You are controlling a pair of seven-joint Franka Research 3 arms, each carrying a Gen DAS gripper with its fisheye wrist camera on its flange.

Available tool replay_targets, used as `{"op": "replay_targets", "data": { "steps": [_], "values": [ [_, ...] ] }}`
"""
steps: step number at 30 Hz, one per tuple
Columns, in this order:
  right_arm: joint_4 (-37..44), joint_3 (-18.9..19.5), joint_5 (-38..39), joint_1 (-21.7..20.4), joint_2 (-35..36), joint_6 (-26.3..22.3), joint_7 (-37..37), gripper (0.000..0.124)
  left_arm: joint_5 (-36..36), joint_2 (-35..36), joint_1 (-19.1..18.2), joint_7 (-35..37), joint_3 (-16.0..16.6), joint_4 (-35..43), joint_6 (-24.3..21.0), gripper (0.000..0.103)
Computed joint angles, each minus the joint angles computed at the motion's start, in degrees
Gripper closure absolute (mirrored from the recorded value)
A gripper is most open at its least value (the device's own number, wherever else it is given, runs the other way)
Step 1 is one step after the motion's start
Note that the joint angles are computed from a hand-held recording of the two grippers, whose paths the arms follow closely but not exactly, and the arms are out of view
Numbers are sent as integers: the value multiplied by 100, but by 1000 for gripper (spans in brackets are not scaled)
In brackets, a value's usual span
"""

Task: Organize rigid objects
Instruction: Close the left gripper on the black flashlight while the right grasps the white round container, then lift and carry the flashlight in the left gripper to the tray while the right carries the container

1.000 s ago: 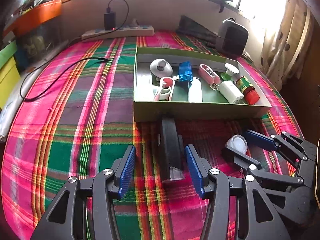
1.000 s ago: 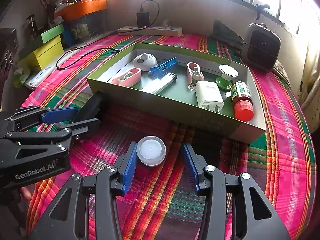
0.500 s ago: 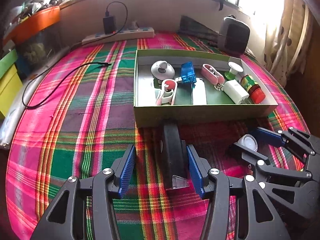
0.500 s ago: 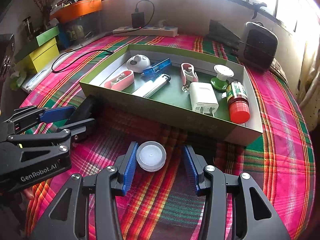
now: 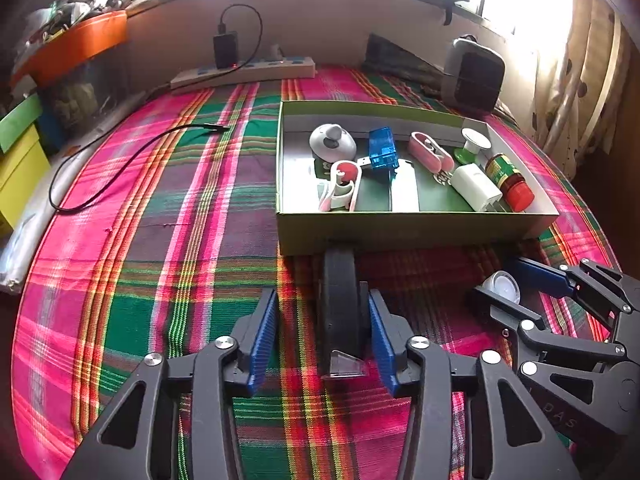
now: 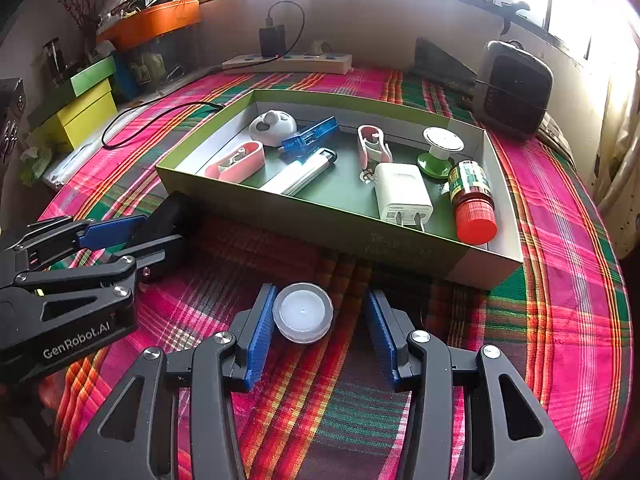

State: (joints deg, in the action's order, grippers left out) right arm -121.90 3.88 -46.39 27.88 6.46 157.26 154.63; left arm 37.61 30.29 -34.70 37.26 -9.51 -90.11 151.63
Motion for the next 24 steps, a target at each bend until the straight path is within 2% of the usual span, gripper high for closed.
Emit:
{"op": "replay_targets", "data": {
  "steps": [3, 10, 13, 24],
  "values": [
    [-1, -6, -2, -3, 0, 6, 13, 79, 16, -9, -4, -10, 7, -13, 6, 69],
    [-76, 0, -78, -38, -64, 25, 172, 87, 63, -10, -30, -41, 35, -6, -31, 73],
    [-79, 7, -99, -50, -68, 31, 195, 95, 82, -13, -23, -65, 37, -8, -35, 75],
    [-85, 19, -106, -71, -70, 45, 215, 95, 173, -41, -25, -149, 56, -37, -60, 80]
  ]
}}
